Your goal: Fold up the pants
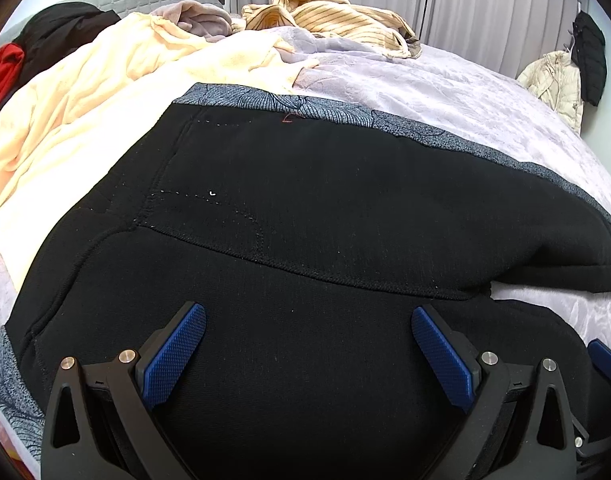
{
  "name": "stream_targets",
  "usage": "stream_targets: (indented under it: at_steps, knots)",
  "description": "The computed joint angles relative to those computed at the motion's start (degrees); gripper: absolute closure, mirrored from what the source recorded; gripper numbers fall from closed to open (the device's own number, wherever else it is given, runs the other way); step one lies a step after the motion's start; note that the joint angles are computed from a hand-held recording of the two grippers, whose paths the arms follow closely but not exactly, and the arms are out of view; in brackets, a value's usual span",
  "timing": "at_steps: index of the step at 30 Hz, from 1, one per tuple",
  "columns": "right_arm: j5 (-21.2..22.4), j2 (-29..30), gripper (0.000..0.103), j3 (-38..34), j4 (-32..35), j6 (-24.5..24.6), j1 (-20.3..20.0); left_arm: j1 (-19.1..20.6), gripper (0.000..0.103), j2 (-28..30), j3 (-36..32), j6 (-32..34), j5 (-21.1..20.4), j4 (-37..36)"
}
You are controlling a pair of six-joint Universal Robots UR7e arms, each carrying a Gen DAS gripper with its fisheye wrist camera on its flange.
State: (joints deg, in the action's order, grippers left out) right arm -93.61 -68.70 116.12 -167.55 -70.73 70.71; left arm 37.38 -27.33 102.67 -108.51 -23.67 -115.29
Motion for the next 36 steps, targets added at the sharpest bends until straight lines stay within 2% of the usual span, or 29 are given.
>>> stream_targets:
  at_steps: [5,17,21,24,26,27,29,31,34,36]
  knots:
    - [-1.3,0.3,0.0,-0.2,-0.2,-0.8,0.4,0.3,0.0,1.0,-2.1,-1.3,-0.1,3.9]
    - [-0.3,0.1,0.0,-0.2,-0.5,-0.6,0.0,0.3,0.0,0.7,-1.7,-1.5,0.0,3.4]
    - [-5.4,0.8,0.0,-2.6,3.3,1.5,2.5,-0.6,0.0,-1.1,0.0,-0.3,-0.3,0.0]
    - [-9.2,0.8,0.0,-3.9,5.7,2.0,4.5,-1.5,0.0,-3.2,-1.0,-3.4,-0.4,7.6]
    - [-7.6,-0.4,0.0,-3.5,5.8,0.4,5.3,-1.9,0.0,-4.7,-2.6,-7.7,-0.9,16.6]
    - [-6.2,-1.0,0.0,-3.4,6.1,-0.3,5.7,-2.0,0.0,-5.8,-2.3,-8.4,-0.8,17.5]
    - [-2.6,-1.9,0.0,-3.7,6.9,-1.6,6.6,-1.8,0.0,-8.9,0.4,-4.8,0.2,12.0]
    - [0.5,-1.7,0.0,-6.0,11.5,-2.7,7.8,-0.9,0.0,-11.2,1.5,-2.7,0.0,9.5]
    - [-0.6,1.8,0.0,-11.1,17.9,-3.5,10.8,1.3,0.0,-13.7,2.1,-1.5,1.3,8.2]
    - [-0.5,5.7,0.0,-16.4,24.3,-5.8,12.7,3.4,0.0,-14.0,2.4,1.5,2.1,4.0]
